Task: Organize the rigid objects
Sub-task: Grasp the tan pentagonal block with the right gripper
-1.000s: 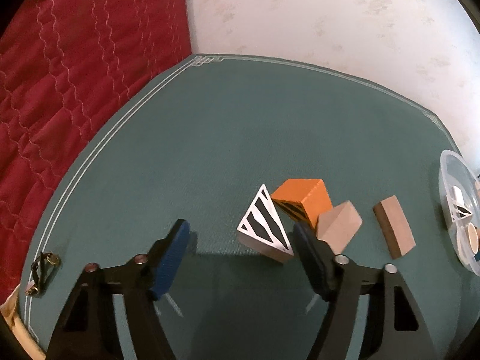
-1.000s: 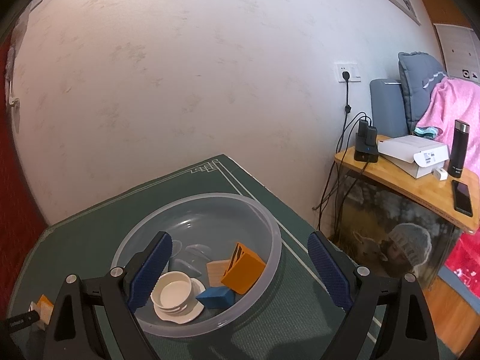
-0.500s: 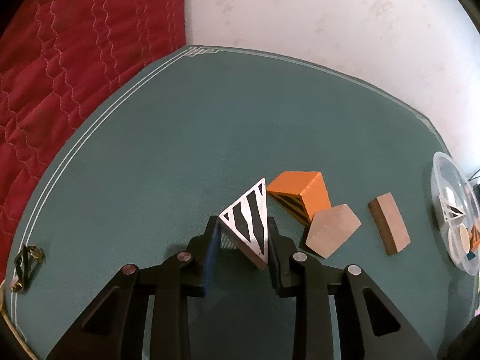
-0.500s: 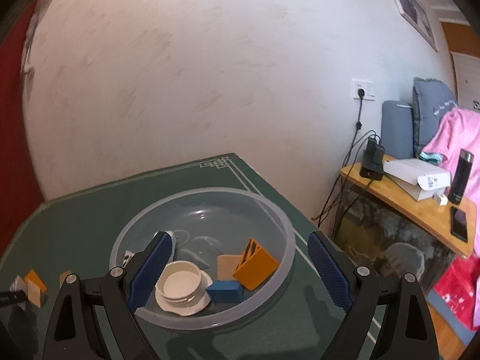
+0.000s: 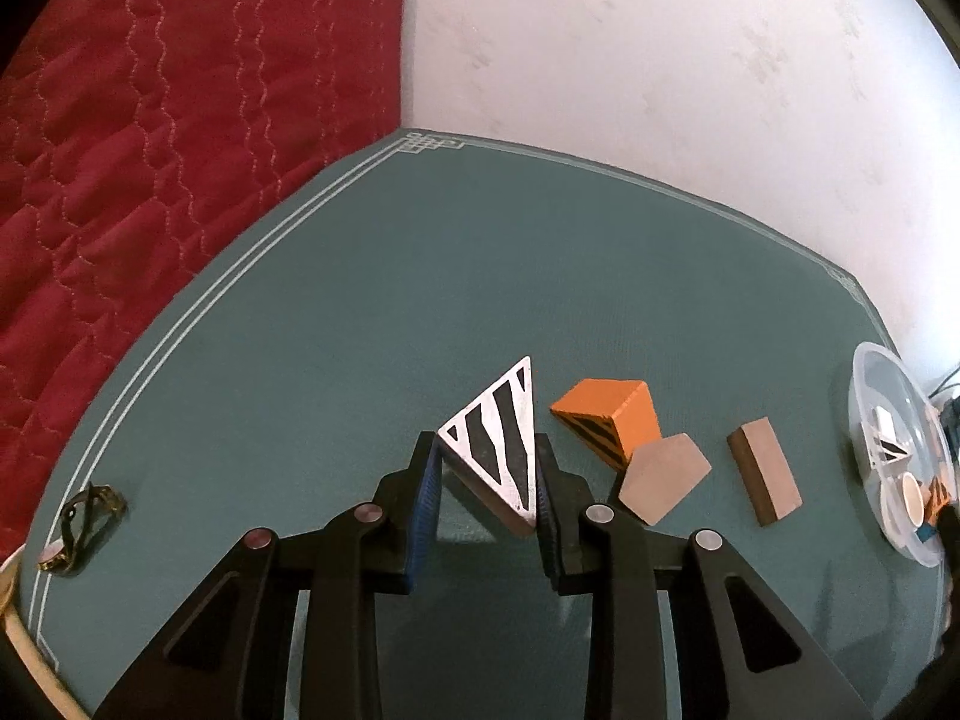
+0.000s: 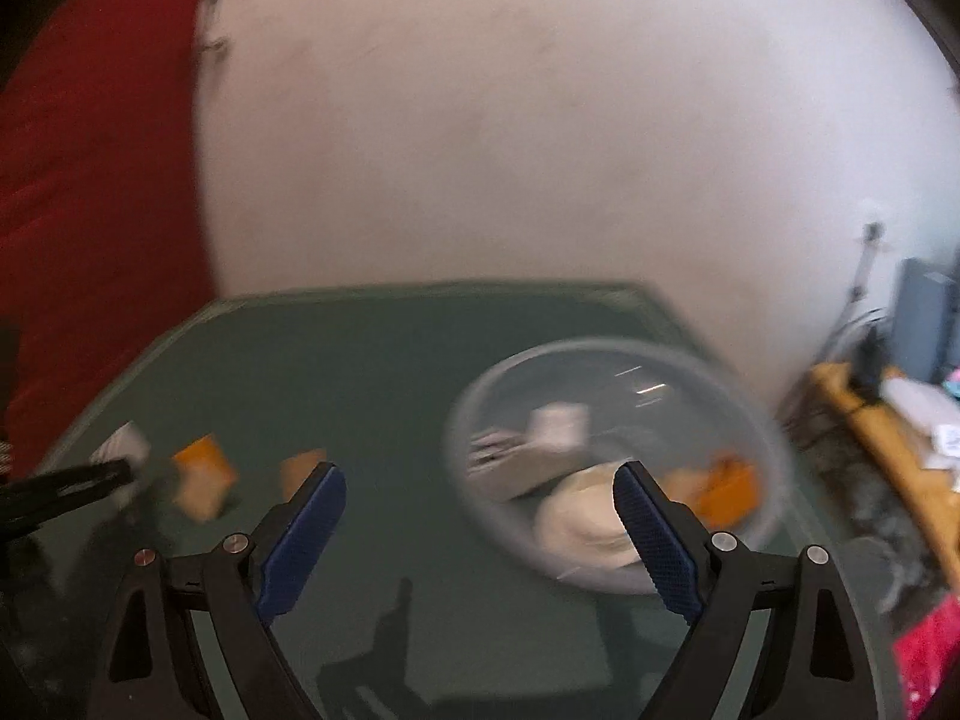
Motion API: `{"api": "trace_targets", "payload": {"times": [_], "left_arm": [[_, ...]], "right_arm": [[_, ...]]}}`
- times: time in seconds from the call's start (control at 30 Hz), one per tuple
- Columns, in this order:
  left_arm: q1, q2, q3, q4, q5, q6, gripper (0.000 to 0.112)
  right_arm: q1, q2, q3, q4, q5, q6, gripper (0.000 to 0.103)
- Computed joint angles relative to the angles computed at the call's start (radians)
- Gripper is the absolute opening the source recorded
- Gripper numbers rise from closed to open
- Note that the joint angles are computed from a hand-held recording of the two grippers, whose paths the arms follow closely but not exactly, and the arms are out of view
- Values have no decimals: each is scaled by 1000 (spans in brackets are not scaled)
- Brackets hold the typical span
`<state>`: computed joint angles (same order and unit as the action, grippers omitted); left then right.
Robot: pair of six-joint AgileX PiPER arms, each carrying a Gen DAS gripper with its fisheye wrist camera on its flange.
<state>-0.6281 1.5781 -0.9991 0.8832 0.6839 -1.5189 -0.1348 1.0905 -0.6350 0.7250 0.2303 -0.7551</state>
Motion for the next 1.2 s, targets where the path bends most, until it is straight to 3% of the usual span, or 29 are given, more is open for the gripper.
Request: {"api": "trace_targets", "payload": {"times": [0.27, 0.37, 0.53, 0.87, 1.0, 1.2], "left_arm": [[-15, -43, 23, 45, 51, -67, 30], [-8, -47, 28, 47, 51, -72, 30], [9, -44, 34, 34, 46, -72, 30], [58, -41, 32, -28, 34, -33, 30], [59, -45, 35, -41, 36, -25, 30], [53, -46, 38, -44, 35, -23, 30]], "right_arm": [[82, 160, -139, 89, 296, 17, 76], [100, 246, -201, 126, 368, 21, 66], [173, 355, -266, 116, 388, 85, 58], [226, 500, -410, 98, 424, 173, 53], [244, 517, -428, 71, 410, 199, 39], [231, 511, -416, 94, 420, 177, 38]]}}
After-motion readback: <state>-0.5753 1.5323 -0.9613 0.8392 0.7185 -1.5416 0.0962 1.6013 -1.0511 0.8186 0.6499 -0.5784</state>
